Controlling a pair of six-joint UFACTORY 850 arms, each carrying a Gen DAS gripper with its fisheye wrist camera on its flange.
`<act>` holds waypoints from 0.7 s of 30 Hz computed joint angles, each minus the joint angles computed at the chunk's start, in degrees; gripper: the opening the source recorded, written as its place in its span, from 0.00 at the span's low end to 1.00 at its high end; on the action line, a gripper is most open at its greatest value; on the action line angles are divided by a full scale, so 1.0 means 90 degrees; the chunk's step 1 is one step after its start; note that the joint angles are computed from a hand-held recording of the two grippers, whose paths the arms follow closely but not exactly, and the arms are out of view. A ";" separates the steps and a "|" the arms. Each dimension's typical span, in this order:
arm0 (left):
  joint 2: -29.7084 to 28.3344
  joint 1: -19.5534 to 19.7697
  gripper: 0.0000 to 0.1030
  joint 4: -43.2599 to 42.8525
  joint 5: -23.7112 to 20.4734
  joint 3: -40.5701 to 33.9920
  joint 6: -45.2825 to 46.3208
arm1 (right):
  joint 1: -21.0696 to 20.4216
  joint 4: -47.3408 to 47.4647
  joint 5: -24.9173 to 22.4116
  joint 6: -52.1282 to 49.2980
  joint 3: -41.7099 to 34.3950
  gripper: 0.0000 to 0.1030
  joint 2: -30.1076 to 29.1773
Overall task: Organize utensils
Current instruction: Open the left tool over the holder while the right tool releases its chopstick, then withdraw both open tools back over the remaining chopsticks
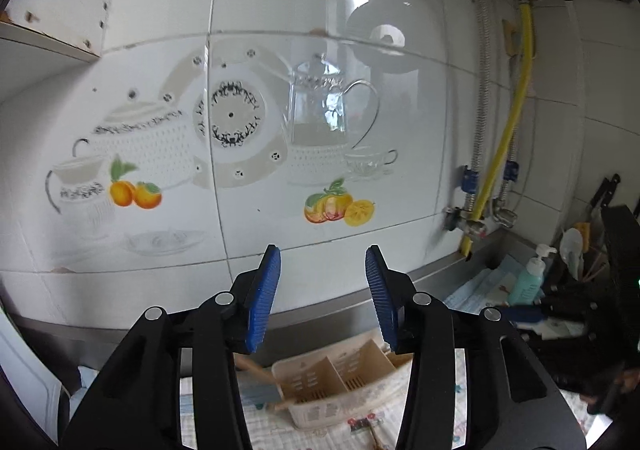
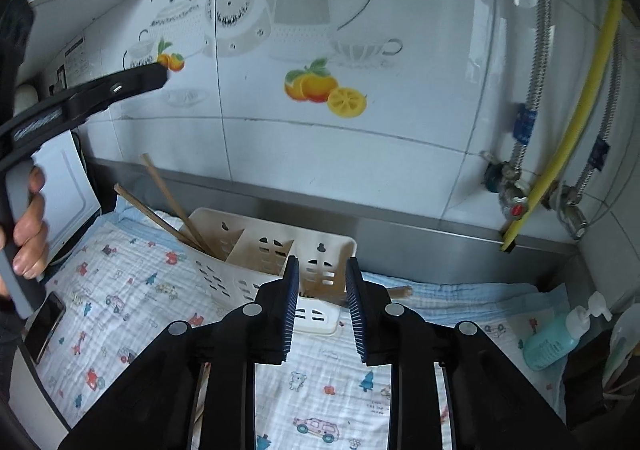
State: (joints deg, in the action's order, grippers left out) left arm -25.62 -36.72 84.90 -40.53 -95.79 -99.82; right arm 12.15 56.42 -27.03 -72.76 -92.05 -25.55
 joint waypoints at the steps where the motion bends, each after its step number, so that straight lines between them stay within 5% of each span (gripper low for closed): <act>1: 0.0082 -0.0051 0.48 0.0029 -0.0053 0.0109 -0.0065 | -0.0024 0.0203 0.0047 -0.0188 0.0134 0.30 0.0108; 13: 0.1188 -0.1069 0.85 0.0534 -0.1145 0.2054 -0.1399 | -0.0362 0.3541 0.0098 -0.3495 0.2554 0.65 0.1849; 18: 0.1386 -0.1451 0.92 0.0391 -0.1538 0.2646 -0.1677 | -0.0484 0.4495 -0.0031 -0.4316 0.3421 0.84 0.2407; 21: 0.1447 -0.1590 0.93 0.0153 -0.1503 0.2924 -0.1822 | -0.0529 0.4911 -0.0078 -0.4665 0.3855 0.86 0.2660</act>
